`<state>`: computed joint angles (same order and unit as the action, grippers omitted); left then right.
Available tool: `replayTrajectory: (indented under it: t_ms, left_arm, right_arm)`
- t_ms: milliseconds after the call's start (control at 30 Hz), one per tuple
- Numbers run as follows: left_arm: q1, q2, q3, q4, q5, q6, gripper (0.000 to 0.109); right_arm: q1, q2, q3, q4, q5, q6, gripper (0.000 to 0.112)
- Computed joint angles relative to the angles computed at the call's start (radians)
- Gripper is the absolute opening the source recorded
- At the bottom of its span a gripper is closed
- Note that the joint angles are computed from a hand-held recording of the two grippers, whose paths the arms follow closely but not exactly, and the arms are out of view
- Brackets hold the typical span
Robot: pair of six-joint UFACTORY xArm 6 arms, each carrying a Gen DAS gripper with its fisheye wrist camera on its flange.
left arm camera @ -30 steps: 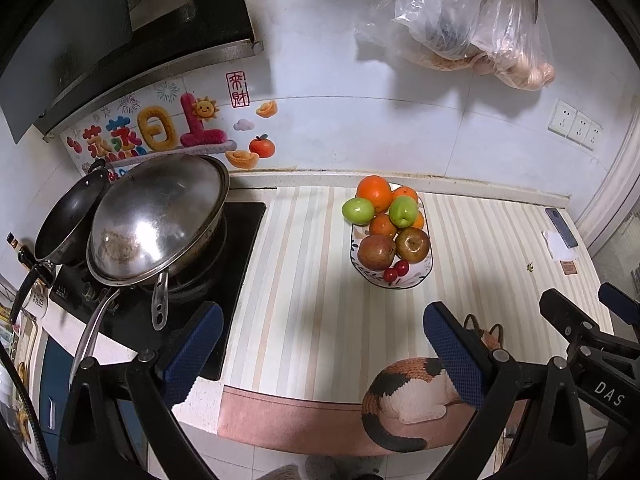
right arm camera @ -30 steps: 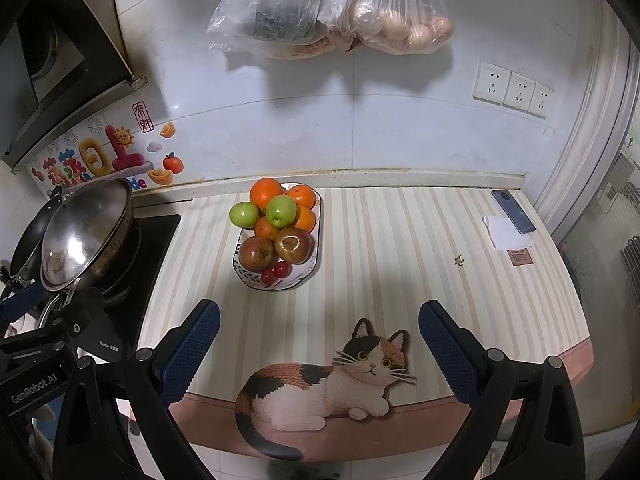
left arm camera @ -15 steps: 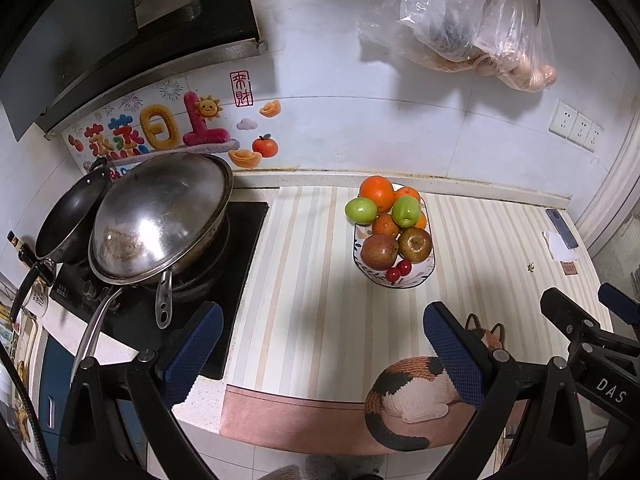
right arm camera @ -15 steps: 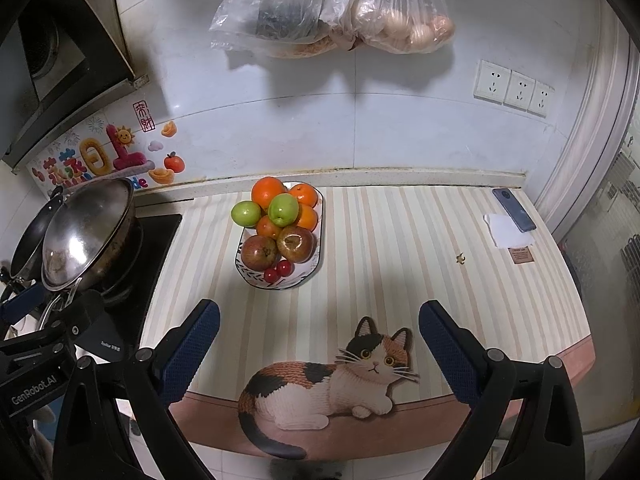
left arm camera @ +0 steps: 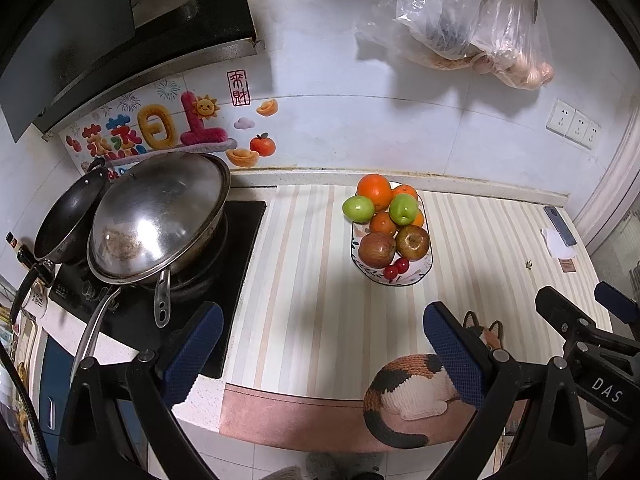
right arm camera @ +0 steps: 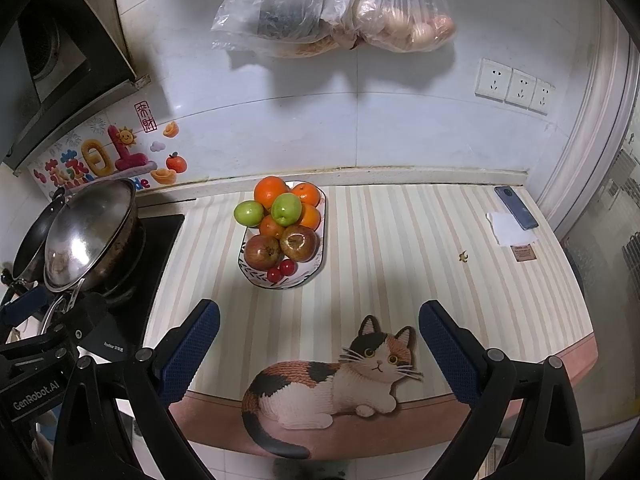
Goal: Organize fruits
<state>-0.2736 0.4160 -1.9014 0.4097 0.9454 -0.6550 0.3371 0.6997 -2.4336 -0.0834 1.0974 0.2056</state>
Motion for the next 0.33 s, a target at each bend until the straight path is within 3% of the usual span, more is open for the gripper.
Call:
replayTrajectory:
  t_ms: [333]
  left_arm:
    - [0.005,-0.016,0.023,0.008,-0.016,-0.013,0.103]
  right_arm:
    - [0.002,-0.007,0.011,-0.001,-0.005,0.003,0.102]
